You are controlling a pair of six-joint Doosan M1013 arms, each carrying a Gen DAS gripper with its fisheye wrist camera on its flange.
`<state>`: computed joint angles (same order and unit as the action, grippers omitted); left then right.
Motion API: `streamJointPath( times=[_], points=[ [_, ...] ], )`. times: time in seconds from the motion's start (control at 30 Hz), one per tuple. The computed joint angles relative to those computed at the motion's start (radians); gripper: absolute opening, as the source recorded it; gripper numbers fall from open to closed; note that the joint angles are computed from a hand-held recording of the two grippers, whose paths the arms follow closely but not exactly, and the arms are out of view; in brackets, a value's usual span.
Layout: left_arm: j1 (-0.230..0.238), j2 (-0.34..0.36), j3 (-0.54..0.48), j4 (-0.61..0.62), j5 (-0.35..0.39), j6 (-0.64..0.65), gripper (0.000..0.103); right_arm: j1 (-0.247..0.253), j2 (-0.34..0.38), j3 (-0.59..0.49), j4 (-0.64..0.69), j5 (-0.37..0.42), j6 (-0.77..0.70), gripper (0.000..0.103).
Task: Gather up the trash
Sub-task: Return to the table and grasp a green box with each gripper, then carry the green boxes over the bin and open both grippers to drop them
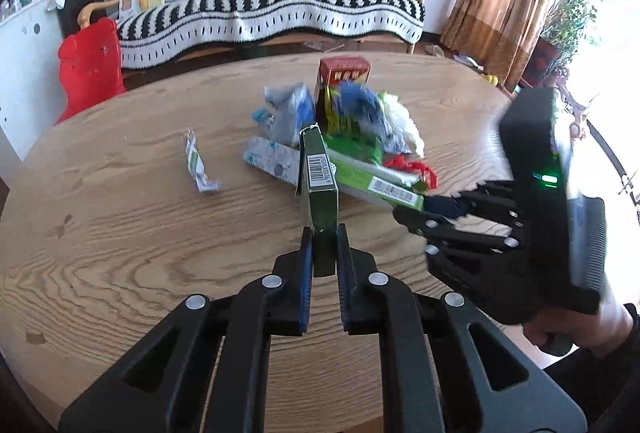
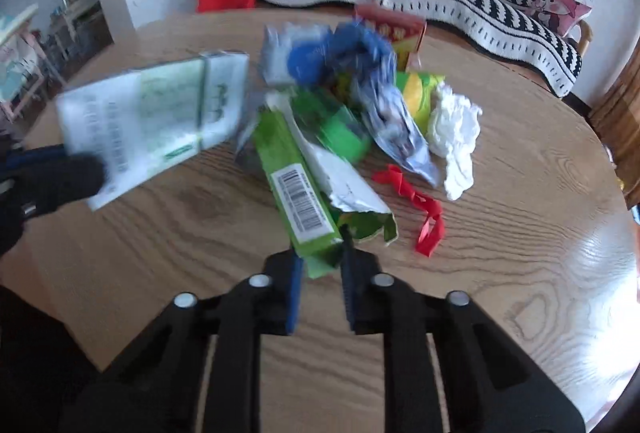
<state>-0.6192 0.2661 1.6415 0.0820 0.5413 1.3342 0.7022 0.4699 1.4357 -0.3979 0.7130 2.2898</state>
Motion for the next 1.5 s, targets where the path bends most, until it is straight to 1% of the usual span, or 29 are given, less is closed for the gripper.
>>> streamJointPath(
  times=[0.1,0.2,0.3,0.33,0.37,0.43,0.47,0.5,0.53,0.57,0.6,0.63,0.67,0.7,0.73,0.77,0.8,0.83,0.87,0.9,0.93,1.0,1.1,1.2,1.27,1.33,1.37,1.5],
  points=[
    [-0.004,-0.008,0.002,0.011,-0.017,-0.009,0.010,0.007,-0.050,0.051,-0.030,-0.039,0.031,0.015],
    [-0.012,-0.010,-0.007,-0.006,-0.026,0.000,0.010,0.008,-0.100,0.106,-0.057,-0.071,0.079,0.015],
    [-0.024,-0.007,-0.015,-0.010,-0.038,-0.001,0.010,-0.005,-0.164,0.176,-0.061,-0.128,0.143,0.015],
    [-0.031,-0.005,-0.021,-0.007,-0.046,-0.004,0.010,-0.018,-0.193,0.210,-0.033,-0.160,0.154,0.015],
    [-0.038,-0.004,-0.024,0.009,-0.054,-0.018,0.010,-0.028,-0.211,0.230,-0.020,-0.172,0.165,0.015],
    [-0.048,0.001,-0.035,0.012,-0.065,-0.018,0.010,-0.039,-0.247,0.271,-0.039,-0.169,0.208,0.015],
    [-0.055,0.007,-0.045,-0.003,-0.062,-0.006,0.010,-0.036,-0.261,0.289,-0.092,-0.147,0.257,0.015],
    [-0.062,0.013,-0.055,-0.028,-0.060,0.014,0.010,-0.033,-0.272,0.299,-0.137,-0.110,0.307,0.015],
    [-0.070,0.018,-0.063,-0.045,-0.061,0.031,0.010,-0.012,-0.269,0.294,-0.234,-0.020,0.372,0.015],
    [-0.079,0.022,-0.070,-0.053,-0.064,0.040,0.010,0.007,-0.262,0.290,-0.314,0.072,0.386,0.015],
    [-0.084,0.025,-0.076,-0.065,-0.065,0.055,0.010,0.018,-0.271,0.300,-0.342,0.111,0.407,0.015],
    [-0.096,0.032,-0.087,-0.089,-0.062,0.079,0.010,0.010,-0.279,0.311,-0.319,0.115,0.412,0.015],
    [-0.106,0.037,-0.094,-0.103,-0.062,0.096,0.010,0.013,-0.277,0.314,-0.338,0.166,0.423,0.015],
    [-0.119,0.045,-0.105,-0.113,-0.057,0.111,0.010,0.008,-0.285,0.322,-0.318,0.165,0.419,0.015],
    [-0.130,0.050,-0.111,-0.123,-0.054,0.122,0.010,-0.009,-0.312,0.349,-0.272,0.118,0.443,0.015],
    [-0.138,0.056,-0.118,-0.137,-0.050,0.140,0.010,-0.014,-0.320,0.360,-0.275,0.123,0.463,0.015],
    [-0.149,0.062,-0.126,-0.141,-0.047,0.147,0.010,-0.009,-0.324,0.367,-0.309,0.154,0.479,0.015],
    [-0.160,0.068,-0.133,-0.147,-0.048,0.157,0.010,-0.016,-0.346,0.384,-0.294,0.132,0.504,0.015],
    [-0.169,0.074,-0.140,-0.157,-0.047,0.169,0.010,-0.036,-0.374,0.413,-0.263,0.061,0.524,0.015],
    [-0.178,0.080,-0.148,-0.169,-0.048,0.181,0.010,-0.049,-0.401,0.438,-0.243,0.026,0.555,0.015],
    [-0.183,0.085,-0.153,-0.182,-0.048,0.194,0.010,-0.054,-0.415,0.453,-0.247,0.016,0.577,0.015],
    [-0.195,0.100,-0.171,-0.229,-0.040,0.234,0.010,-0.051,-0.442,0.478,-0.289,0.065,0.648,0.015],
    [-0.212,0.123,-0.197,-0.288,-0.035,0.286,0.010,-0.066,-0.494,0.532,-0.298,0.085,0.715,0.015],
    [-0.237,0.152,-0.232,-0.383,-0.020,0.370,0.010,-0.062,-0.561,0.598,-0.326,0.140,0.807,0.015],
    [-0.262,0.174,-0.255,-0.441,-0.011,0.421,0.010,-0.072,-0.608,0.647,-0.335,0.168,0.858,0.015],
    [-0.290,0.197,-0.278,-0.505,0.007,0.483,0.010,-0.074,-0.660,0.696,-0.332,0.212,0.909,0.015],
    [-0.305,0.207,-0.288,-0.532,0.013,0.513,0.010,-0.082,-0.676,0.718,-0.332,0.215,0.932,0.015],
    [-0.366,0.255,-0.329,-0.633,0.045,0.633,0.010,-0.083,-0.771,0.815,-0.295,0.276,1.013,0.015]
  ],
)
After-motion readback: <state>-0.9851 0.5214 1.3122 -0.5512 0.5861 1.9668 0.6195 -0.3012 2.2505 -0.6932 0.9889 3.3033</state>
